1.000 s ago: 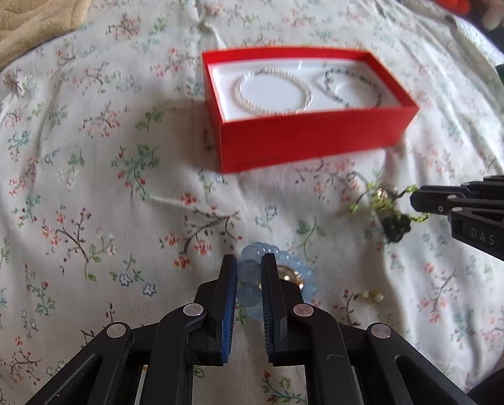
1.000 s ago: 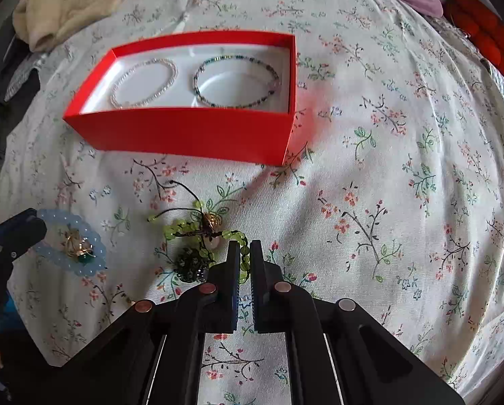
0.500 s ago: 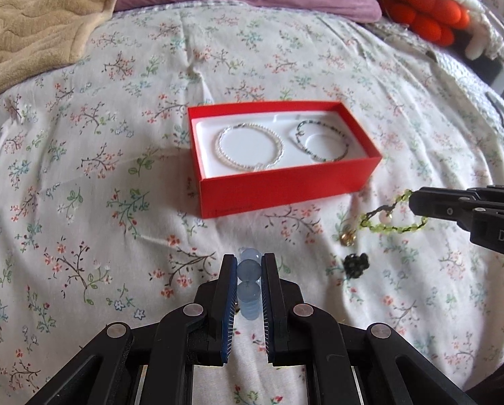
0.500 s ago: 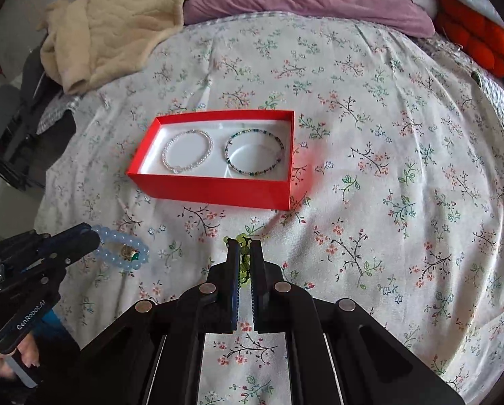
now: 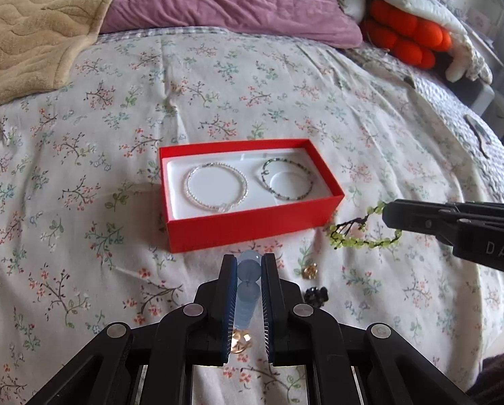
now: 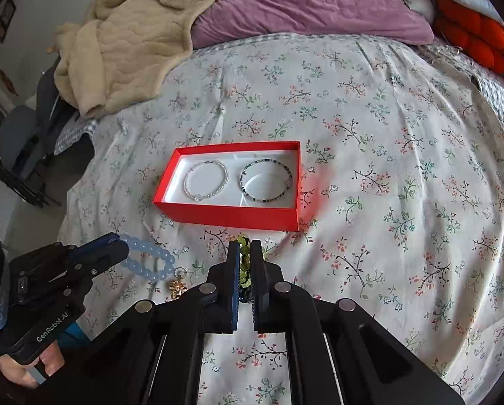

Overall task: Organize jewelry
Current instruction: 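Lower the blue bracelet and green charm into the red box, open both tools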

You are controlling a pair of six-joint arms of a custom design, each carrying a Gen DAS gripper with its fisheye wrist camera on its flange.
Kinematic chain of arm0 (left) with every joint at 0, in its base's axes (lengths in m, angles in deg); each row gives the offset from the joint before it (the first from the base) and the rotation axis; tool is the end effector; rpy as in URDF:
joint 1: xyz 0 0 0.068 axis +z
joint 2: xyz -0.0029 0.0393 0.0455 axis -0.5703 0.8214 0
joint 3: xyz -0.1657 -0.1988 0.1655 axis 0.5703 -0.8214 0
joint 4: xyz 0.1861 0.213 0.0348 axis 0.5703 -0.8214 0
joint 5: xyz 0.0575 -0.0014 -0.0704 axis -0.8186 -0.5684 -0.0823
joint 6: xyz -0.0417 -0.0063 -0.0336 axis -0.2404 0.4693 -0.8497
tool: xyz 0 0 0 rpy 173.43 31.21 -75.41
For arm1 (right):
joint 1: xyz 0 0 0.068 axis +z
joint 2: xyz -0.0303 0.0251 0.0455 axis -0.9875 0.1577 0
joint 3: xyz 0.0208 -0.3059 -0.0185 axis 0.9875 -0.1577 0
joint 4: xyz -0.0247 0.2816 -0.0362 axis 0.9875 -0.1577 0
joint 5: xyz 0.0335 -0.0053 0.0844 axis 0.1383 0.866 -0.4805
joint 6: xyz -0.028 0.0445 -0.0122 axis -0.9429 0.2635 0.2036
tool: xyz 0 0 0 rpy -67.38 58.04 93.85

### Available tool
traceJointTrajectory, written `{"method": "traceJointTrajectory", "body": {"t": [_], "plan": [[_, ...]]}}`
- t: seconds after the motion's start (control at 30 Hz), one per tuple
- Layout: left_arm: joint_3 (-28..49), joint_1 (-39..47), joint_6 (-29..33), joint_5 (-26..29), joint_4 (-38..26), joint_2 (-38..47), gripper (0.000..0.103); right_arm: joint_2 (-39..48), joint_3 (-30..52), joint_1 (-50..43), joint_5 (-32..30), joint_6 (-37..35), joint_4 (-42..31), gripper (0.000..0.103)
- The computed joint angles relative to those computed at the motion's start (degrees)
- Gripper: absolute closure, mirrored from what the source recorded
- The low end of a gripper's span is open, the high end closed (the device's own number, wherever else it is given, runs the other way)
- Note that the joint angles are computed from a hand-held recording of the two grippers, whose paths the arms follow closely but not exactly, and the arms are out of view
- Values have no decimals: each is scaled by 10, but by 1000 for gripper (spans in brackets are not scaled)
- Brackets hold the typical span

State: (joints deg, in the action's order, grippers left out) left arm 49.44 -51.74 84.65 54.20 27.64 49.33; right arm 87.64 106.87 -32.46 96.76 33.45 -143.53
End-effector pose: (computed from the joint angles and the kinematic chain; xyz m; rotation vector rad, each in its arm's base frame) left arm 0.2969 -0.1049 0.3558 0.8271 2.4031 -0.5261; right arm 0.2140 0.2230 0.3716 0.4606 2.5420 0.2602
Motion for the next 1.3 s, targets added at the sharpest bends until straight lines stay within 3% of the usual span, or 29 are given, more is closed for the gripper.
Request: {"method": "traceJointTrajectory", "body": {"t": [0.23,0.57,0.73,1.0,1.1,1.17,1.23,1.3], "plan": [[55,-32,-51,-3,20,45,95,-12,-10,-20,-1,2,1,97],[106,-54,-173,44,97,131,95,-27,-25,-55,-4,-1,12,97],[114,-54,-186,-5,103,169,95,-26,-12,-68,7,-16,6,97],[107,-54,-138,-109,103,180,94,-3,8,-83,9,-38,9,97],[100,-48,-131,-126,107,172,87,12,16,-86,5,-43,19,98],[96,-39,-124,-122,104,165,71,25,25,-87,4,-49,25,97],[93,-34,-117,-129,101,159,62,39,34,-88,3,-55,34,97],[87,-27,-104,-139,97,152,59,56,44,-90,-1,-63,45,97]]}}
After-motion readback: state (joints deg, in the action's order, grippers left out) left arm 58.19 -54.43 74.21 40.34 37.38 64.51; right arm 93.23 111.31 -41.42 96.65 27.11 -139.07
